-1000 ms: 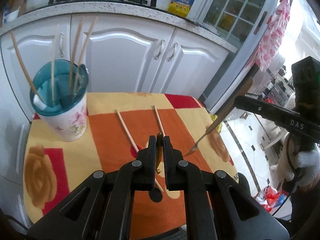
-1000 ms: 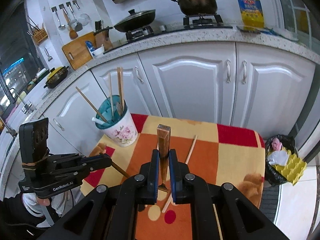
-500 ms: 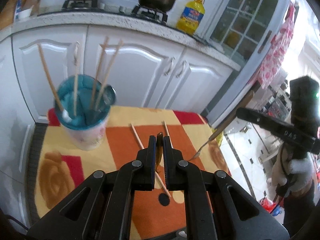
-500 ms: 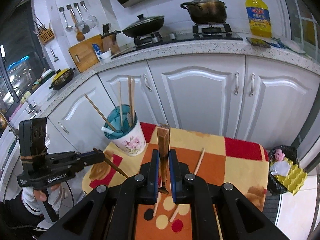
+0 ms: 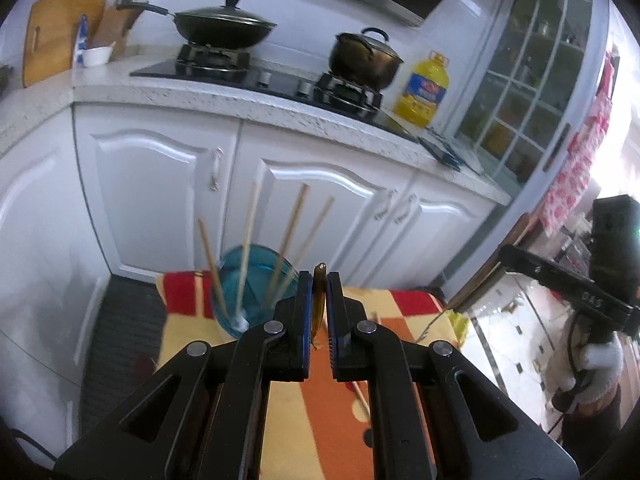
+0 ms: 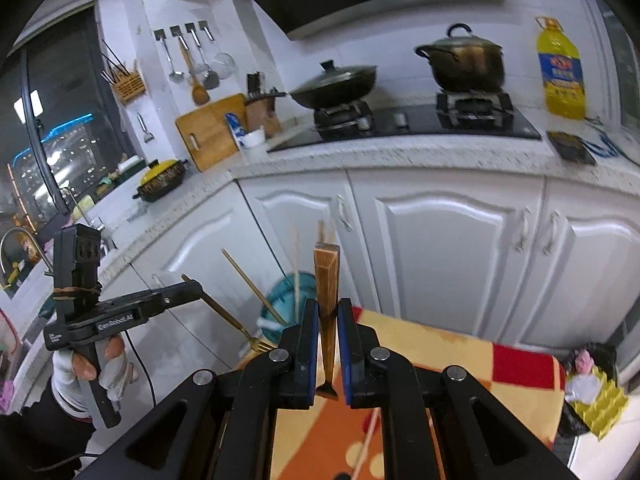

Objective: Organize utensils
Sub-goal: 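Lift and carry the fork and chopstick upright toward the cup with both tools, then lower the fork and chopstick into the cup with both tools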

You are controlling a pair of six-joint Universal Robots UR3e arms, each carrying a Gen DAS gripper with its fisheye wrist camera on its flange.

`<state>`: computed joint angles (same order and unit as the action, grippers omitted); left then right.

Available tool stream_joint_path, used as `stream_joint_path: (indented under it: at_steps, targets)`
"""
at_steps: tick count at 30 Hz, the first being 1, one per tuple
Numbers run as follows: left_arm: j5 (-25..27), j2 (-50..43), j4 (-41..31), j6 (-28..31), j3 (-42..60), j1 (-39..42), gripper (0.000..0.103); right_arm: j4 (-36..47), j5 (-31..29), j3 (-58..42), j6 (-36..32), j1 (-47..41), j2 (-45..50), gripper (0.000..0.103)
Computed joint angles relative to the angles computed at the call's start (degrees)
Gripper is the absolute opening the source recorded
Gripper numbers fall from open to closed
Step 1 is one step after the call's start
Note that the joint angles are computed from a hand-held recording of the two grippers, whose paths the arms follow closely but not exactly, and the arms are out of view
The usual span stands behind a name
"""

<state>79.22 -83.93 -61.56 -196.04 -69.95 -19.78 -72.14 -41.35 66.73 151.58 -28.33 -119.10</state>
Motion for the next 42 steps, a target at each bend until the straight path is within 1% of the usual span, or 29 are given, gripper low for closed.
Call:
stream_joint_path:
  at_steps: [2, 5, 6, 7, 12, 15, 21, 25, 26, 28, 29, 31, 34, 37, 42]
  targets:
    - [0.0, -0.7, -0.2, 0.3, 0.7, 1.0, 0.005, -12.2, -4.6, -0.5, 9.5, 8.6, 5.1, 0.009]
    - [0.7, -2.2, -0.2, 0.8, 1.7, 1.6, 0.005, -21.2, -9.6, -3.7, 16.7, 16.8, 11.6, 0.009]
    - [1.1, -2.8, -0.2, 1.1, 1.8, 1.6, 0.005, -22.7, -10.5, -4.5, 17.9, 18.3, 13.0, 0.009]
    - [1.4, -3.3, -0.2, 1.3, 1.9, 1.5, 0.005, -25.4, -12.6, -6.2, 20.2, 21.3, 15.9, 0.009]
    - [2.5, -4.6, 0.8, 1.7, -0.2, 1.5, 0.005, -31.1, -18.3, -13.4, 24.7, 29.1, 25.7, 0.009]
    - [4.2, -5.7, 1.6, 1.7, -1.2, 0.9, 0.005, -33.5, -21.5, -18.8, 27.0, 33.4, 32.6, 0.009]
    - [5.9, -8.2, 3.0, 1.2, -1.9, -0.2, 0.005, -37.5, -26.5, -23.6, 28.7, 38.2, 41.8, 0.009]
    - [7.9, -9.9, 4.4, 1.0, -2.6, -1.3, 0.005, -40.7, -26.6, -21.6, 29.7, 39.0, 45.4, 0.009]
    - [7.7, -10.1, 4.5, 1.0, -2.9, -1.3, 0.005, -41.1, -26.6, -21.3, 29.9, 39.1, 45.9, 0.008]
    - [7.2, -10.7, 4.7, 0.8, -3.3, -1.2, 0.005, -45.0, -27.4, -17.7, 30.9, 39.1, 45.9, 0.009]
    - [7.1, -10.9, 4.9, 0.8, -3.7, -1.2, 0.005, -45.6, -27.4, -17.3, 31.1, 39.0, 46.0, 0.009]
    - [6.9, -11.3, 5.4, 0.8, -4.2, -1.1, 0.005, -44.9, -26.4, -17.7, 31.3, 38.1, 46.2, 0.008]
    - [6.6, -11.7, 5.8, 0.6, -4.6, -0.9, 0.005, -44.4, -27.5, -18.5, 29.9, 38.4, 46.5, 0.008]
    - [6.0, -11.7, 6.3, 0.4, -5.3, -0.5, 0.005, -44.3, -25.5, -17.1, 30.2, 37.4, 45.4, 0.008]
    - [5.5, -11.8, 6.4, 0.5, -5.6, -0.1, 0.005, -45.0, -23.8, -15.5, 30.0, 36.8, 43.8, 0.009]
